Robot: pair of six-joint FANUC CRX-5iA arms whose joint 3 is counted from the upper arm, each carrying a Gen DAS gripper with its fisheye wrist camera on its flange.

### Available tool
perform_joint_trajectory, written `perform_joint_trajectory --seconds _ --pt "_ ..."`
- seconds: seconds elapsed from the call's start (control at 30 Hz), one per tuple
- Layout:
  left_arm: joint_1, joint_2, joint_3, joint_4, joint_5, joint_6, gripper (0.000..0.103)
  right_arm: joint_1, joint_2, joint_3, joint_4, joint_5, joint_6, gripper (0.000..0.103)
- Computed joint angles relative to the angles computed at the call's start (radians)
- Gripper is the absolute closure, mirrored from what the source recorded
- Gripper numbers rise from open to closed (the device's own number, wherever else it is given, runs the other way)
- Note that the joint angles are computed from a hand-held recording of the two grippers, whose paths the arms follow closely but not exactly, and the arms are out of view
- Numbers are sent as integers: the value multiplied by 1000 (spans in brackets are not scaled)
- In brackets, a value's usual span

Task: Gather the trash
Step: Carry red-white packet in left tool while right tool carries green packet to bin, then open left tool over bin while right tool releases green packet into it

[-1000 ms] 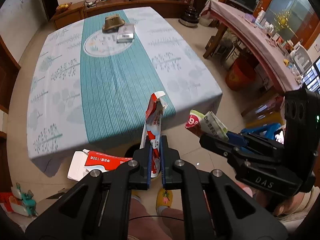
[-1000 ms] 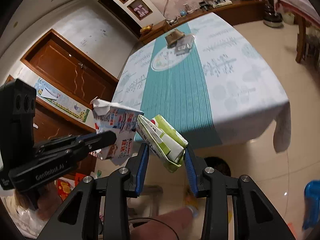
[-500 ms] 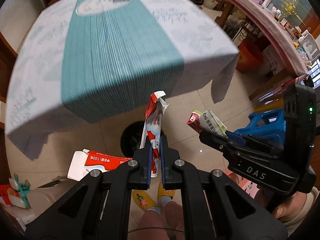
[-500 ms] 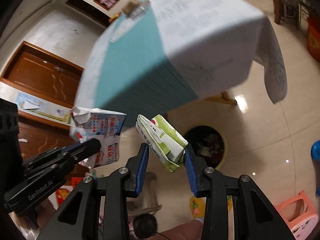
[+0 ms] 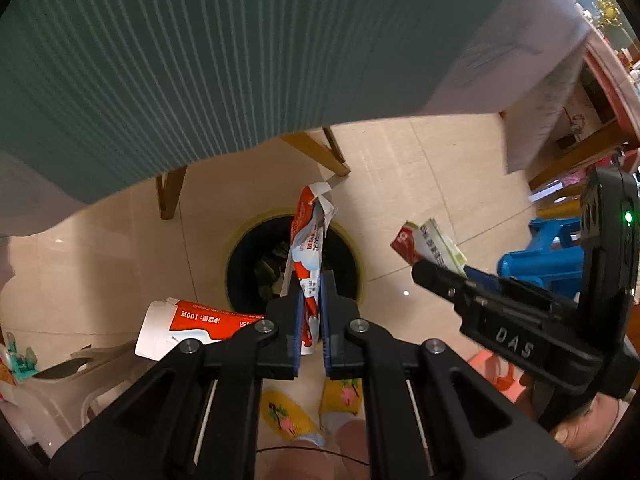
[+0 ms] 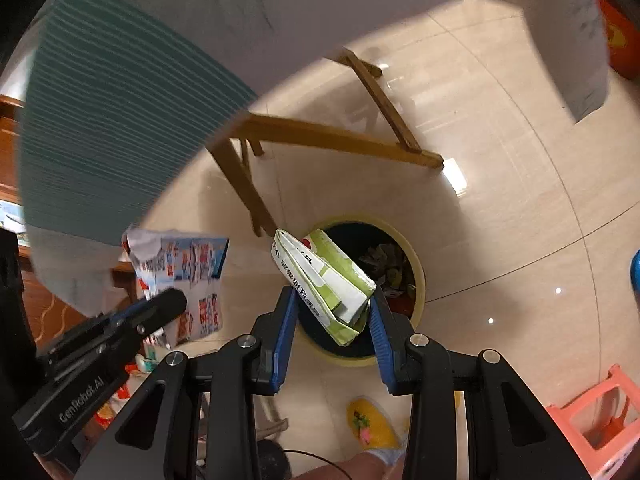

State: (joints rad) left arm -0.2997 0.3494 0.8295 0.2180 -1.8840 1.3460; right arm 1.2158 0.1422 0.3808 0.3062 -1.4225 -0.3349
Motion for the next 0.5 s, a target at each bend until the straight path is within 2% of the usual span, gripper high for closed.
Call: perform_joint_trajectory --seconds 0.13,0.3,0.37,0.43,0.5 --pt "2 -41 -159 -10 116 -25 98 -29 9 -74 -25 82 20 67" --pt "-3 -65 -271 -58 175 -60 92 -53 28 -133 -50 177 38 66" --pt "1 -77 -308 -72 198 -63 82 -61 40 -142 -54 205 47 63" --pt "11 -82 -330 -71 211 -65 58 -74 51 -144 -65 218 61 60" --pt "20 -82 -340 -73 219 -65 51 -84 64 -140 -80 230 74 58"
